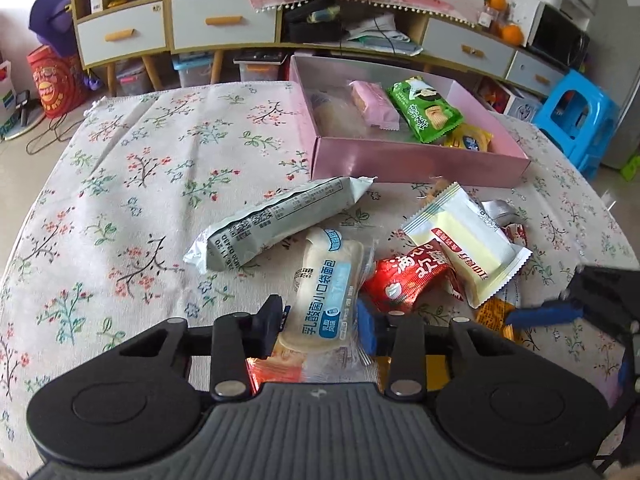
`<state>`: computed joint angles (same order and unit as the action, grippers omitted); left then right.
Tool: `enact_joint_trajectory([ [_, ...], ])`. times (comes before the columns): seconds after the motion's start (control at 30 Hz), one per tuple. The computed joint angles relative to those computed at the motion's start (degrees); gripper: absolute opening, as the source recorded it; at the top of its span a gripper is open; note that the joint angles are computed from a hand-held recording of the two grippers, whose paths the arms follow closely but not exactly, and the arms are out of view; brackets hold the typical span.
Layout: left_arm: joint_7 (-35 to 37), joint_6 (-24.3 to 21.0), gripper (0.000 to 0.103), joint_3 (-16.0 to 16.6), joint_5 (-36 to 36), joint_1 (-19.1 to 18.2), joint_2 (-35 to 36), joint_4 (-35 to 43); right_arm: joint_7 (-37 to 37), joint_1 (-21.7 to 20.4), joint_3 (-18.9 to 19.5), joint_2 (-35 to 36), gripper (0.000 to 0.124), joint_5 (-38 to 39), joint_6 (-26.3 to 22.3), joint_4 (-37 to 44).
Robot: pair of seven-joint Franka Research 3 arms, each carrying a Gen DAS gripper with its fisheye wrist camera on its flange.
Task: Organize snacks
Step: 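Grasp white milk bread pack with left tool while right tool grasps gold bar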
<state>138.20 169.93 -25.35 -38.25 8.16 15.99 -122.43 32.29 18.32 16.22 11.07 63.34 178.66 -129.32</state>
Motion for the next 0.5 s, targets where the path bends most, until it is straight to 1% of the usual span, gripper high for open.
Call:
enact_joint_trajectory([
  [0.03,-0.38,0.06,0.035,0.2,0.19,-0.11,-0.39,-0.35,-0.16,0.03,0.02,-0.36,0.087,-0.33,-0.78,-0.28],
  [0.1,-0.02,-0.02,0.033,0.11,-0.31,0.2,-1.38,-1.17,1.2,0.77,-0.83,-0.88,0.076,-2.29,-2.81,-0.62],
  [0.17,0.25,-0.48,0.031,0.47,-1.15,0.11,-2.52,-1.96,2.99,1.77,-1.67,-1.38,0.073,-4.6,-3.82,-1.15],
  [0.23,1.26,-1.2,0.031,1.15,-2.63,-0.08,-4.08,-3.06,3.26,2.25,-1.81,-1.8,0.073,-5.43,-3.95,-1.55],
  [0.3,3.05,-1.76,0.031,2.18,-4.53,-0.61,-5.82,-4.42,4.02,2.77,-1.93,-1.9,0.073,-5.82,-3.02,-1.74],
  [0.4,3.97,-3.34,0.031,4.61,-5.36,-2.02,-8.11,-6.31,7.14,3.61,-2.42,-1.66,0.073,-7.9,-0.68,-1.93],
  [0.5,6.1,-4.53,0.031,6.85,-6.85,-3.26,-10.21,-8.54,12.72,4.65,-3.56,-1.07,0.073,-13.54,1.02,-1.99],
])
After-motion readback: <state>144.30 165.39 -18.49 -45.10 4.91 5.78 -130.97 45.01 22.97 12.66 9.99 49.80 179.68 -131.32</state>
